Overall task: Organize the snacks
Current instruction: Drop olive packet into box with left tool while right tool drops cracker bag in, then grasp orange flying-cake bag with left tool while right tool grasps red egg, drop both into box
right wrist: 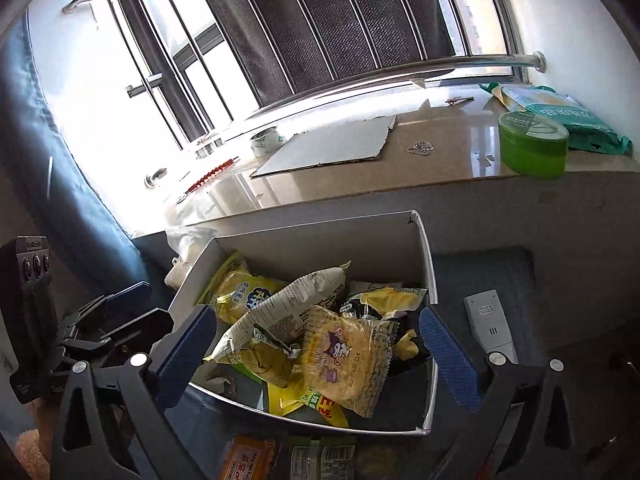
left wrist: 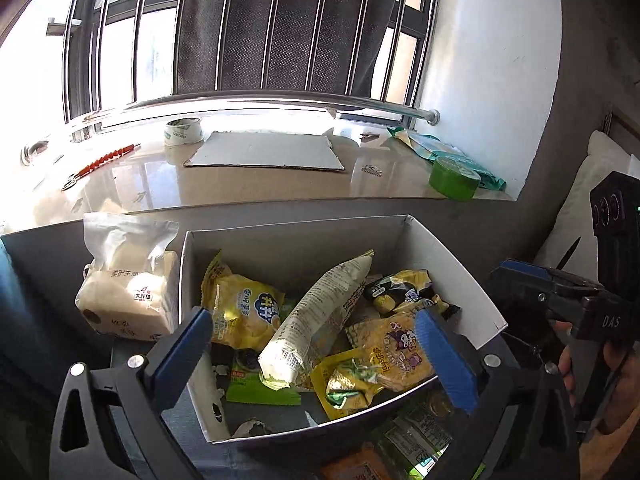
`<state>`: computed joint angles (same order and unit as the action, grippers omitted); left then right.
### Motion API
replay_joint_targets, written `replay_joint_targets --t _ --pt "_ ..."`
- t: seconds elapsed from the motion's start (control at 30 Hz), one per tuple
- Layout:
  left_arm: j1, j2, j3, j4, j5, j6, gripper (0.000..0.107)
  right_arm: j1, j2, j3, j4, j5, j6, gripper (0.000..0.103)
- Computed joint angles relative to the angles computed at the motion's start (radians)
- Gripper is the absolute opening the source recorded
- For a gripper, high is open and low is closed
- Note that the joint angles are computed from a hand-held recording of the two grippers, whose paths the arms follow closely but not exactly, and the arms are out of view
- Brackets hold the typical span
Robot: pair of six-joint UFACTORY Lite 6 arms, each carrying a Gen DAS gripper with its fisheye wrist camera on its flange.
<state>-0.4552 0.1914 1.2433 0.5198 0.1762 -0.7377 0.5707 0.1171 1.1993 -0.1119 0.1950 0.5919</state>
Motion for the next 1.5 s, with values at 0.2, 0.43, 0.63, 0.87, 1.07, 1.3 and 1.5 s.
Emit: replay_joint_targets --t 0.2,0.43,0.63,0.87,1.07,1.3,1.5 --pt "-0.065 -0.202 -0.175 0.380 0.057 -0.388 0.103 0.053 -0.182 -0.167 -0.231 -0.035 0.247 0.103" --pt "-0.233 -0.531 -0.452 0.550 0.180 -0.669 0.103 0.242 -0.478 -0.386 -0.777 0.104 0.824 0.103" --pt "-0.597 -0.799 -0.731 0.696 0.455 -1.043 0.103 0.640 -0.722 -0.641 -1.048 0.500 1.263 0.103" --pt "-0.984 -0.803 -0.905 0.704 0.685 -1.426 0.103 0.982 -0.775 -0.894 -1.003 0.691 1.634 0.103" --pt "-0.972 -0.746 -0.913 0.688 0.636 -1.461 0.103 0.732 -0.752 -0.982 -1.027 0.465 1.562 0.103" --pt "-0.864 -0.712 -0.898 0.725 0.524 -1.448 0.103 0.133 -0.407 -0.786 -1.155 0.091 1.245 0.103" --pt "-0.810 -0.660 -0.880 0.742 0.468 -1.433 0.103 -0.013 -0.129 -0.596 -1.095 -0.015 1.050 0.103"
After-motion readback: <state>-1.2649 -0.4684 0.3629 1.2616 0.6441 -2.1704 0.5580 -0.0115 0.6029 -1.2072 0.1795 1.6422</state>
